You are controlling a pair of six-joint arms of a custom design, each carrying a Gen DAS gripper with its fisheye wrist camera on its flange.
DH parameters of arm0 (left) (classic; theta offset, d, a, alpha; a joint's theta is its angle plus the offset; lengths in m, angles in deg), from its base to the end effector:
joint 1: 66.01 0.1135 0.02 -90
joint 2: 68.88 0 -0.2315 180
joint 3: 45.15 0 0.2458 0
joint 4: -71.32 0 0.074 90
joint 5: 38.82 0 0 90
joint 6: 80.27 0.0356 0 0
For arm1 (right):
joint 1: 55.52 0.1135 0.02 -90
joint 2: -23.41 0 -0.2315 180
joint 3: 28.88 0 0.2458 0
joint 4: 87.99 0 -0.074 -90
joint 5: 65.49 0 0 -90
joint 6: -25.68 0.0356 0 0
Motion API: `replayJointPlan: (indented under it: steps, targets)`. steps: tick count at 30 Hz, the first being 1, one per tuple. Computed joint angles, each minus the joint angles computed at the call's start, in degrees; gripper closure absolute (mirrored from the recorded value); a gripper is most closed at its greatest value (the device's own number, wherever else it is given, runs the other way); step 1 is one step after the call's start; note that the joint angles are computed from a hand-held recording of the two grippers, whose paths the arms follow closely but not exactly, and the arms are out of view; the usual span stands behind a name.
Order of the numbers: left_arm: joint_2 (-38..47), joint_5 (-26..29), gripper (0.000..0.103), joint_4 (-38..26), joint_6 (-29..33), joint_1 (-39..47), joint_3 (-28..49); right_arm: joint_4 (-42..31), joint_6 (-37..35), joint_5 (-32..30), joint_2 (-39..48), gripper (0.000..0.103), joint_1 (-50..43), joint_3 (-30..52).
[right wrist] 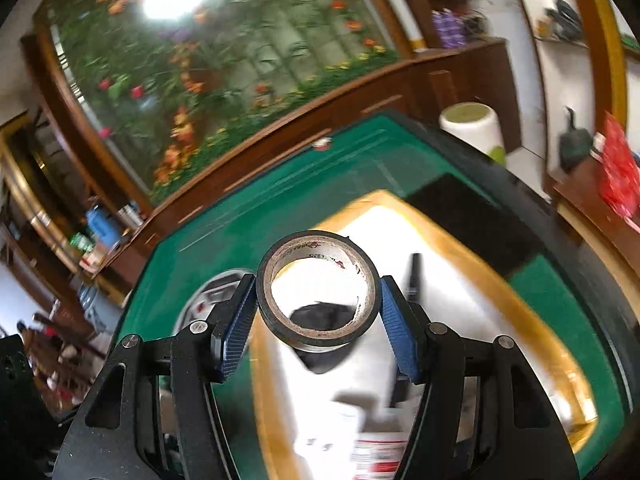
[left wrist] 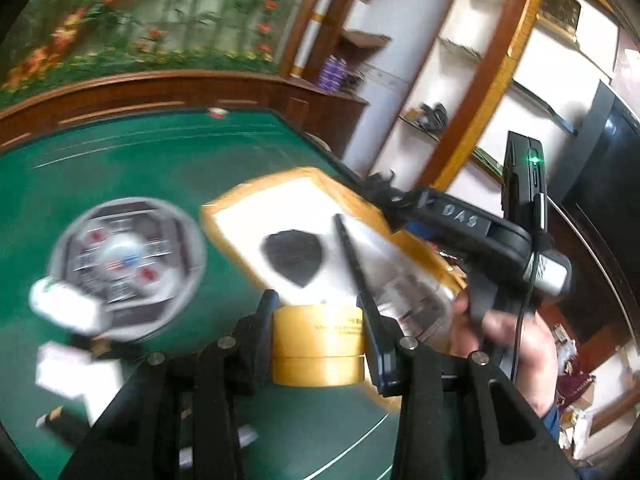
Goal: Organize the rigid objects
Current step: 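Carry the yellow and black tape rolls into the white tray and release both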
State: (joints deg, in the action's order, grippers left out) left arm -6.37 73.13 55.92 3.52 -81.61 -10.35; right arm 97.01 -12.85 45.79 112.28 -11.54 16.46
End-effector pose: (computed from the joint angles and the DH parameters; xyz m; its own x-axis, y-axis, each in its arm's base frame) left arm 0.1976 -0.0690 0.1314 -0.7098 0.0940 -0.6981 0.4381 0.8350 -0.3329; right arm 0.2086 0.1834 0.1089 -0.6256 0.4093 -0.6642 0.0748 0.8789 0.4711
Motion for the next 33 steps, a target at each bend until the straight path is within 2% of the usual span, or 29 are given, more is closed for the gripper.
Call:
replayJointPlan:
  steps: [3, 6, 8, 12, 20, 23, 26, 28, 33]
  targets:
    - [14.1, -5.2, 0.063, 7.3, -3.5, -7.2, 6.2, -0.3, 0.7, -3.1, -0.2, 0.042, -3.2, -1.4]
    - [23.3, -7.7, 0.063, 10.1, -5.9, -10.8, 11.0, -2.9, 2.1, -4.0, 2.3, 0.042, -4.6, 0.2]
    - [27.7, -9.4, 0.063, 11.5, -6.1, -12.2, 13.3, -5.1, 2.5, -4.1, 3.3, 0.042, -5.2, 1.6]
    - [32.9, -9.1, 0.063, 12.0, -6.4, -11.9, 15.9, -6.2, 2.7, -6.4, 6.1, 0.042, -6.2, 3.3]
    - [34.7, -4.4, 0.062, 12.5, -7.9, -9.1, 16.1, -10.8, 3.6, -5.0, 6.6, 0.042, -5.4, 5.3]
    - [34.0, -3.4, 0.057, 12.5, -8.0, -8.8, 15.4, -11.7, 4.2, -4.7, 6.5, 0.042, -5.4, 5.6]
    - [33.6, -2.8, 0.045, 13.0, -8.5, -8.9, 15.3, -12.4, 4.4, -4.5, 6.6, 0.042, -5.2, 6.1]
    - [33.3, -2.6, 0.033, 13.5, -9.0, -8.8, 15.1, -13.2, 4.3, -3.8, 6.4, 0.042, -4.8, 6.4]
    - [31.9, -2.3, 0.031, 14.4, -10.7, -8.2, 14.2, -14.3, 4.5, -2.5, 7.1, 0.042, -3.8, 7.4]
